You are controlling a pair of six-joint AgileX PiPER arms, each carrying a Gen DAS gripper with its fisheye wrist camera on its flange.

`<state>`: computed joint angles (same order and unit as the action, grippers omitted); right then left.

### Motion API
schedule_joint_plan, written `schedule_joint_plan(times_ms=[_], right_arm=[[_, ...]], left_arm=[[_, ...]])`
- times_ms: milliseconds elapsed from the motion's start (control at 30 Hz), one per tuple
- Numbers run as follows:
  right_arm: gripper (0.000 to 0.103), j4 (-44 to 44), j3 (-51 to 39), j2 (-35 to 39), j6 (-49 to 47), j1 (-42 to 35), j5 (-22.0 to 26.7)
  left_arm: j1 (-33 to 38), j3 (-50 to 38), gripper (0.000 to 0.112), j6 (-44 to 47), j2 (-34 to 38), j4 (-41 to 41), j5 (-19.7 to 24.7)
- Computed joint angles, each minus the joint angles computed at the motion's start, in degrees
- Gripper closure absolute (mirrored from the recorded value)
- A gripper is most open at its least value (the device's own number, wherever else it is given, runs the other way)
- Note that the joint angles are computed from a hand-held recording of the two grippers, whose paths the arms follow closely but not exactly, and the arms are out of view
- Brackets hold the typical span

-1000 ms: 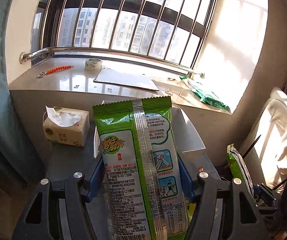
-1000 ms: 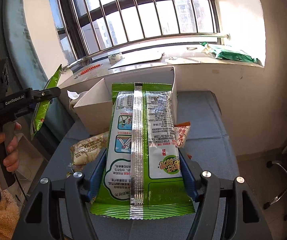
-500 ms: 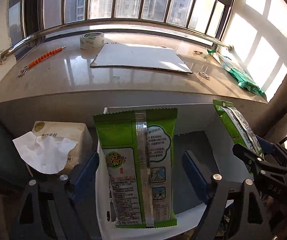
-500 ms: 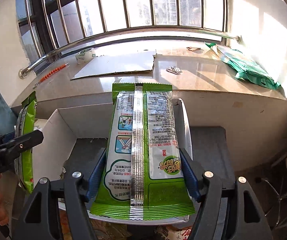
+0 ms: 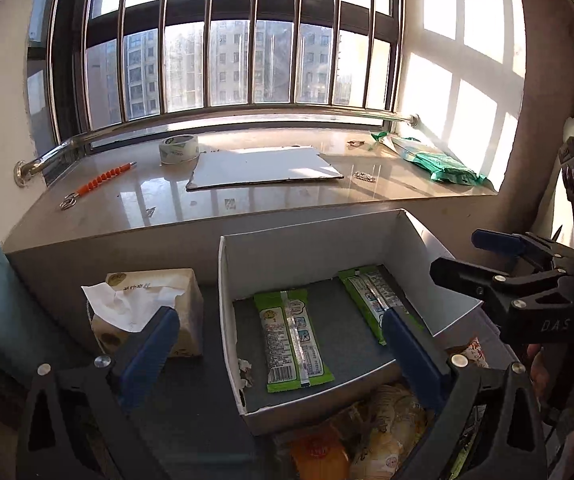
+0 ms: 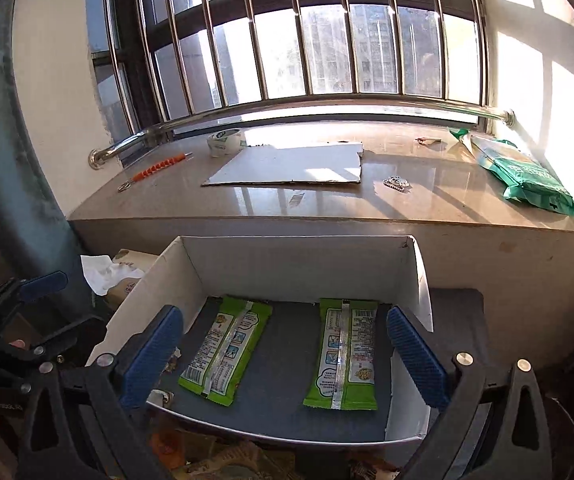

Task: Organize snacks
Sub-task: 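Carry both green wafer bars into the white box and open both grippers, then grasp the tan rice-cracker bag with the right gripper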

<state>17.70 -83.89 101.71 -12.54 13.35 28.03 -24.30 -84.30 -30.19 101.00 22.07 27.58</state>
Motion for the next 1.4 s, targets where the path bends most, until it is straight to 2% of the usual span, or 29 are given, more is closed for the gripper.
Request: schedule_joint_plan(times_ms=[100,133,233,267,367,433,467,533,600,667,733,833,900,1033,1167,1200,1233,1333,1400], right_arm=[[0.000,1.2,9.1,-9.4,-1.3,0.5,-2.0],[0.000,1.5,13.1,-13.4,-2.0,0.9,-4.2],[0.000,4.6,24.8,-26.0,-5.5,1.2,-9.6],[0.000,3.4,27.6,-29.9,-3.6,1.2,-9.5],[0.000,10.4,35.1,-40.1,-8.5,-0.9,-7.2],[0.000,12.0,39.9,-46.6,-8.7,-2.5,-5.6],[0.000,12.2,42.4,-50.2,-8.6,-3.6,-4.5],[0.000,13.2,46.2,-55.8,-8.5,-6.2,-1.3],[0.000,9.5,50.0,-61.0,-5.1,-7.0,0.9],[0.000,-0.5,53.2,-65.3,4.4,-4.1,2.0],[0.000,-3.3,56.3,-68.3,6.2,-3.5,2.7],[0.000,5.4,58.5,-65.0,-4.5,-9.6,4.0],[0.000,9.5,59.8,-61.8,-8.7,-14.0,3.2],[0.000,30.9,60.4,-52.1,-31.3,-27.3,7.6],[0.000,49.1,58.8,-39.2,-51.1,-34.4,13.3],[0.000,50.9,57.7,-35.7,-52.5,-34.2,12.9],[0.000,50.9,56.4,-32.7,-51.6,-32.6,10.4],[0.000,48.0,52.9,-26.2,-46.1,-25.8,0.5],[0.000,48.6,51.2,-22.5,-46.3,-23.6,-1.8]], left_arm=[[-5.6,9.8,0.009,-14.7,-9.4,15.0,0.3],[-7.9,13.1,0.009,-20.5,-12.5,20.5,0.3],[-16.8,22.1,0.009,-36.9,-20.7,34.8,3.2],[-19.9,24.8,0.009,-42.0,-23.1,38.5,4.7],[-28.7,29.9,0.009,-52.2,-28.3,43.1,11.0],[-33.7,32.3,0.009,-56.4,-31.1,43.8,14.4],[-37.2,33.6,0.009,-59.5,-32.3,45.4,17.2],[-45.0,34.7,0.009,-64.1,-32.7,47.6,25.6],[-51.1,36.4,0.009,-68.4,-33.5,48.9,30.7],[-55.5,37.7,0.009,-71.0,-34.1,48.6,33.2],[-58.9,37.8,0.010,-72.0,-33.1,48.0,36.2],[-62.6,38.8,0.009,-74.1,-32.5,48.7,39.2],[-62.6,39.9,0.009,-75.2,-33.0,48.4,37.8],[-61.7,41.4,0.010,-76.3,-33.6,48.0,36.7],[-62.3,42.0,0.010,-75.6,-33.5,47.8,38.1],[-62.3,42.1,0.010,-75.7,-33.5,47.7,38.2],[-62.2,42.4,0.010,-75.8,-33.5,47.5,38.1],[-60.6,43.6,0.010,-76.1,-33.4,46.4,36.0],[-59.2,44.6,0.010,-76.2,-33.7,45.6,33.8]])
